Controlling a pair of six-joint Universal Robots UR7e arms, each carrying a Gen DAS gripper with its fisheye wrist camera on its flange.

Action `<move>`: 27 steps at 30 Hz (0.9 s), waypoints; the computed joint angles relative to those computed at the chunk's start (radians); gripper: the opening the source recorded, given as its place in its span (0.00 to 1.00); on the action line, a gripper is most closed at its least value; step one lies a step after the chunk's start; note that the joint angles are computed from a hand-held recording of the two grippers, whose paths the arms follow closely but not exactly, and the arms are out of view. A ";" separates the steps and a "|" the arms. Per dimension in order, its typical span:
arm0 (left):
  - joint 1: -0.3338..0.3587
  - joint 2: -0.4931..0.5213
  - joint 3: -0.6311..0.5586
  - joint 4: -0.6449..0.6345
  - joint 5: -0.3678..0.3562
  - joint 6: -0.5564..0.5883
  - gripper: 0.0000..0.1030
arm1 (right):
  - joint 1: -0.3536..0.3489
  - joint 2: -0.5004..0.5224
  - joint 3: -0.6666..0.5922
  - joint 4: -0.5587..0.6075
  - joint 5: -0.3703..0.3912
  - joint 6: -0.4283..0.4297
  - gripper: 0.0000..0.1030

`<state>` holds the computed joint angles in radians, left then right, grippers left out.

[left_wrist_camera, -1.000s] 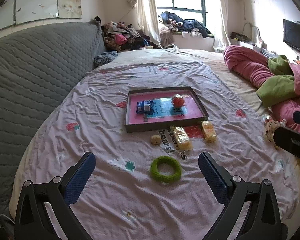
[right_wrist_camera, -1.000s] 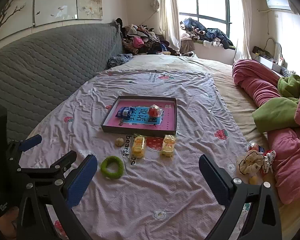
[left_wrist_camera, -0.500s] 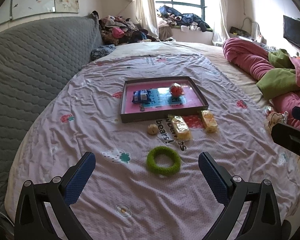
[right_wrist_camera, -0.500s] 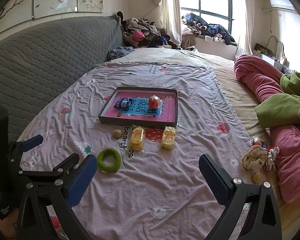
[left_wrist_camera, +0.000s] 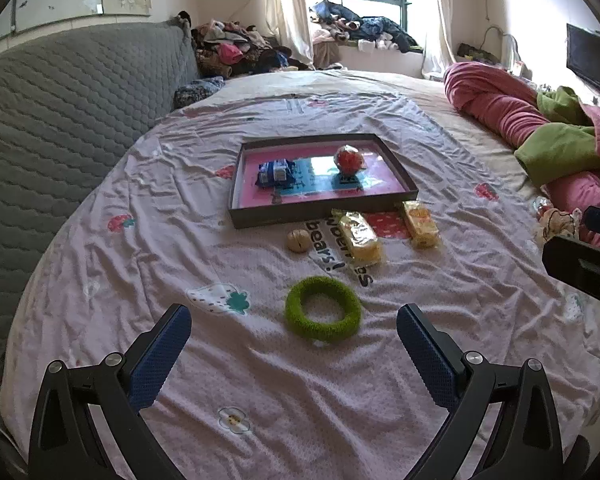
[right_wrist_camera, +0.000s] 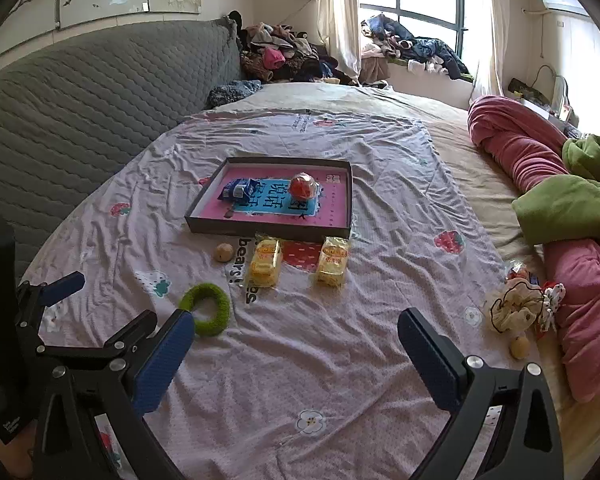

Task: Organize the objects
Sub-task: 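Move both tools toward the green ring and the yellow bread packet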

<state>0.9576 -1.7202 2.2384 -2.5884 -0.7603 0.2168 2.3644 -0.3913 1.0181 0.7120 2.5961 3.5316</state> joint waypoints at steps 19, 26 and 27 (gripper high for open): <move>0.063 0.078 0.001 -0.064 -0.030 0.027 0.99 | -0.050 0.006 0.021 -0.012 -0.021 -0.013 0.99; 0.080 0.104 -0.001 -0.079 -0.039 0.037 0.99 | -0.071 0.015 0.020 -0.014 -0.034 -0.019 0.99; 0.082 0.108 -0.002 -0.083 -0.040 0.037 0.99 | -0.074 0.016 0.021 -0.016 -0.035 -0.021 0.99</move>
<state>1.0401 -1.6125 2.2362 -2.6711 -0.8002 0.2541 2.2906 -0.3750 1.0391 0.6956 2.5607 3.5110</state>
